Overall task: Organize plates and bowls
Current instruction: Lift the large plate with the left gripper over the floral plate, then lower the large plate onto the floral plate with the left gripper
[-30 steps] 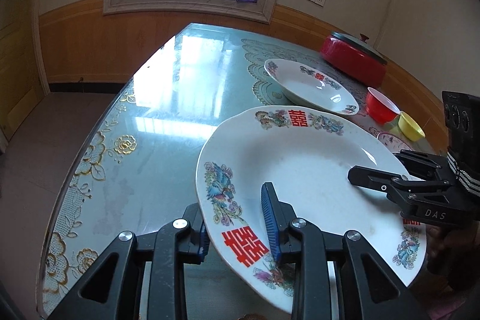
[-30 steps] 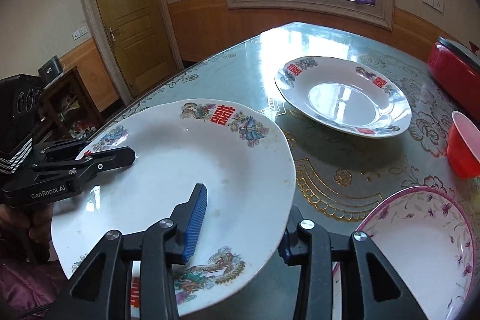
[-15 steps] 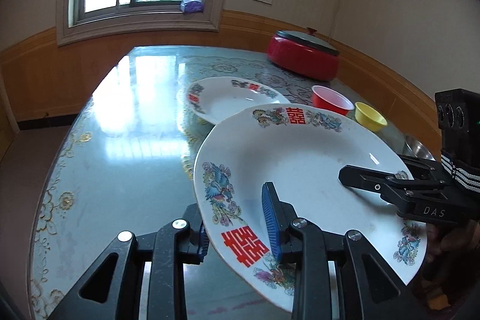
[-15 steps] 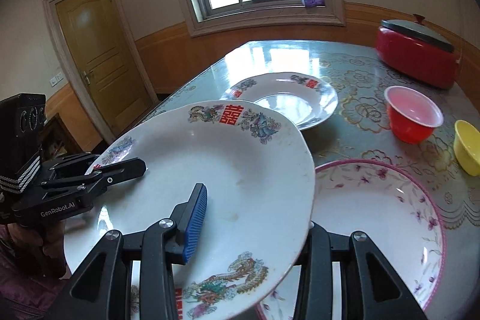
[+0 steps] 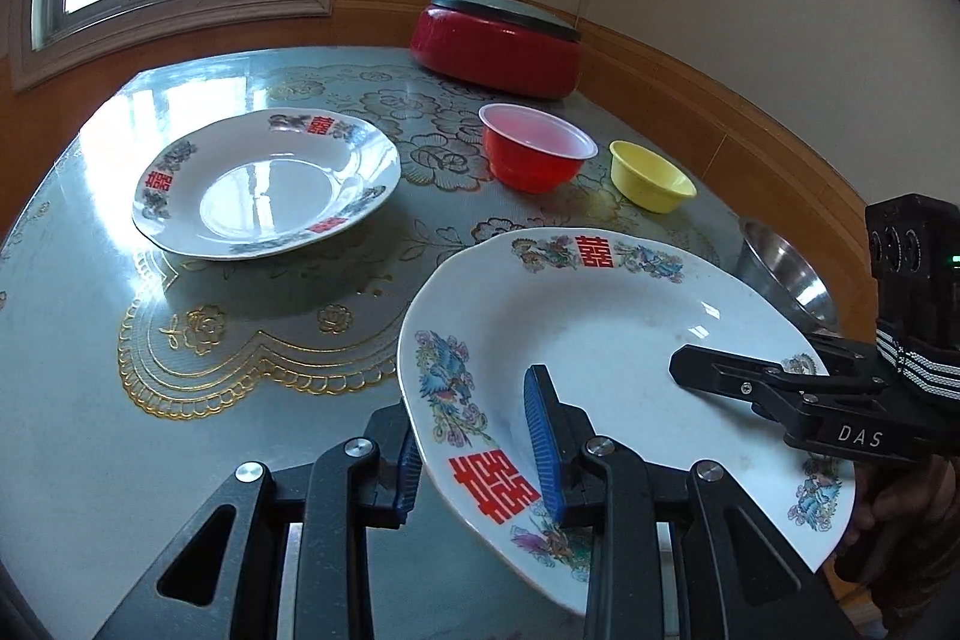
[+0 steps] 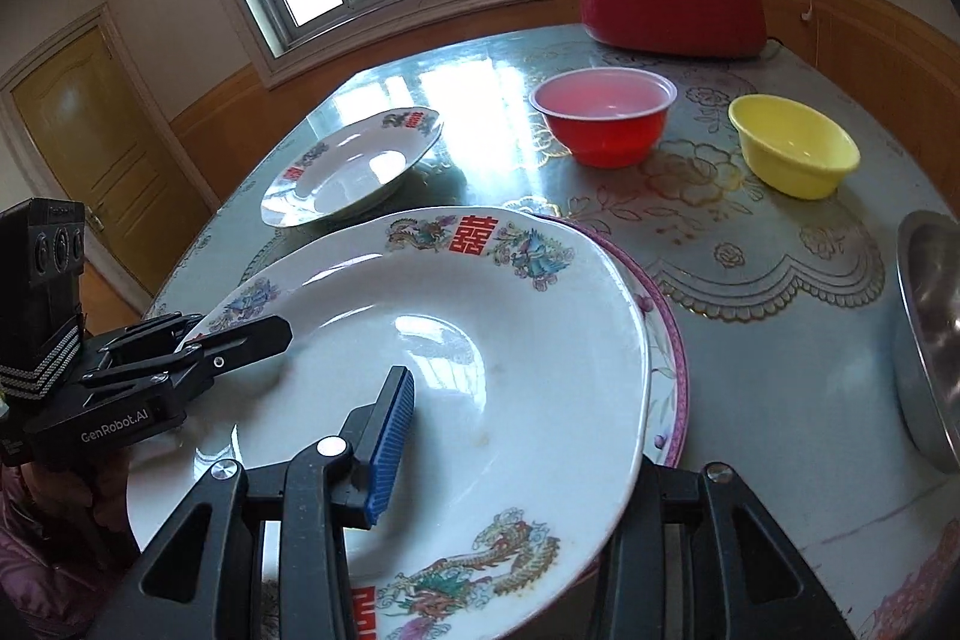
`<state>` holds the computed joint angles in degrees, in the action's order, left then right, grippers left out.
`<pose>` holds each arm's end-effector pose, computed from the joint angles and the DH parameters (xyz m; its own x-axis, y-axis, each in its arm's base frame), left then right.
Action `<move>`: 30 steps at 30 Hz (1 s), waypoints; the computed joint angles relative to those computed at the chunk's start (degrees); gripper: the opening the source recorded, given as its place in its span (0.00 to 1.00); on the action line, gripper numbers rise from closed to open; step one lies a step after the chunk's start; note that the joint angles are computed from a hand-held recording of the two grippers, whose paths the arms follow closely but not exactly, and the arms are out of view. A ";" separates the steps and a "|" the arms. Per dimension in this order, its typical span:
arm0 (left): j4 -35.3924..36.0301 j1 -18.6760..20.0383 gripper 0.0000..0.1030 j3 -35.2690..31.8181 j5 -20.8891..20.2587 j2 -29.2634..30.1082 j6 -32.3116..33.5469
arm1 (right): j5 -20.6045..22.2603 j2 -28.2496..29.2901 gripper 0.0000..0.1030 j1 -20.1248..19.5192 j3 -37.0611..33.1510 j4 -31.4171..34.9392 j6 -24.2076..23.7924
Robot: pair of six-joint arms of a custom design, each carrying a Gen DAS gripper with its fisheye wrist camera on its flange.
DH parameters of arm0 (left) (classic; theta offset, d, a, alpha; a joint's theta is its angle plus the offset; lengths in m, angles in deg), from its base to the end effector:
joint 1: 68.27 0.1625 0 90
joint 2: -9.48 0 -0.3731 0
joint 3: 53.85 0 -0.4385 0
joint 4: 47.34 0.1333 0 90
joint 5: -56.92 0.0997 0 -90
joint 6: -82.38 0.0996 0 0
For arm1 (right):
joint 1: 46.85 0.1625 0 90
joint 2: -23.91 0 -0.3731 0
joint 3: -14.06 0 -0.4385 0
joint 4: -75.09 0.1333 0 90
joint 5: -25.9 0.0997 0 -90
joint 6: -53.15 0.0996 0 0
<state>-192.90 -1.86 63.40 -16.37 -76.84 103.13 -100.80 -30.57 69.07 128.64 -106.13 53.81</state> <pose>-0.0639 -0.5510 0.2643 -0.7368 0.5509 -0.3921 0.6681 0.6821 -0.2971 0.3120 -0.4732 0.0692 -0.8604 -0.0638 0.5056 -0.3643 0.7708 -0.5227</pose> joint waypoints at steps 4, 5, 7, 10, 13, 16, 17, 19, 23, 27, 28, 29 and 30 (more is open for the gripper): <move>-1.43 -0.70 0.31 0.59 2.49 1.09 -1.09 | 2.35 -0.70 0.40 -1.99 0.51 0.86 -0.45; -2.09 -0.75 0.31 1.17 2.90 0.66 -0.96 | 2.88 -0.75 0.40 -2.47 0.52 0.93 -0.69; -2.89 -1.12 0.30 1.60 4.08 0.71 -0.87 | 3.54 -1.29 0.40 -3.08 0.90 1.38 -0.49; -4.32 -1.68 0.30 2.38 5.79 0.68 -0.58 | 3.47 -1.86 0.40 -3.34 1.19 2.30 -0.62; -5.50 -2.05 0.29 2.89 7.07 0.84 -0.95 | 2.20 -2.56 0.40 -3.27 1.04 5.10 0.07; -6.41 -2.16 0.27 3.29 7.05 0.67 -1.14 | 0.29 -2.42 0.41 -2.48 0.65 6.76 -1.58; -6.37 -2.22 0.25 3.35 6.91 0.60 -1.05 | 0.22 -2.31 0.41 -2.48 0.53 6.69 -2.46; -7.78 -2.64 0.25 3.75 7.47 0.63 -0.61 | 1.28 -2.59 0.40 -2.86 0.83 5.97 -2.87; -5.76 -2.65 0.24 3.76 6.59 0.36 -1.63 | 0.17 -2.04 0.40 -2.34 0.53 5.95 -5.30; -6.85 -2.86 0.24 4.38 7.12 -0.36 -1.93 | -0.58 -1.72 0.37 -1.92 0.09 6.05 -5.86; -6.83 -2.76 0.24 4.33 7.06 -0.49 -2.08 | -0.99 -1.73 0.36 -1.93 0.11 6.03 -5.80; -6.84 -2.69 0.24 4.28 7.36 -0.49 -2.35 | -1.39 -1.83 0.36 -1.93 0.16 6.07 -5.68; -6.91 -2.64 0.23 4.28 7.76 -0.49 -2.66 | -1.95 -1.93 0.36 -1.81 0.19 6.18 -5.72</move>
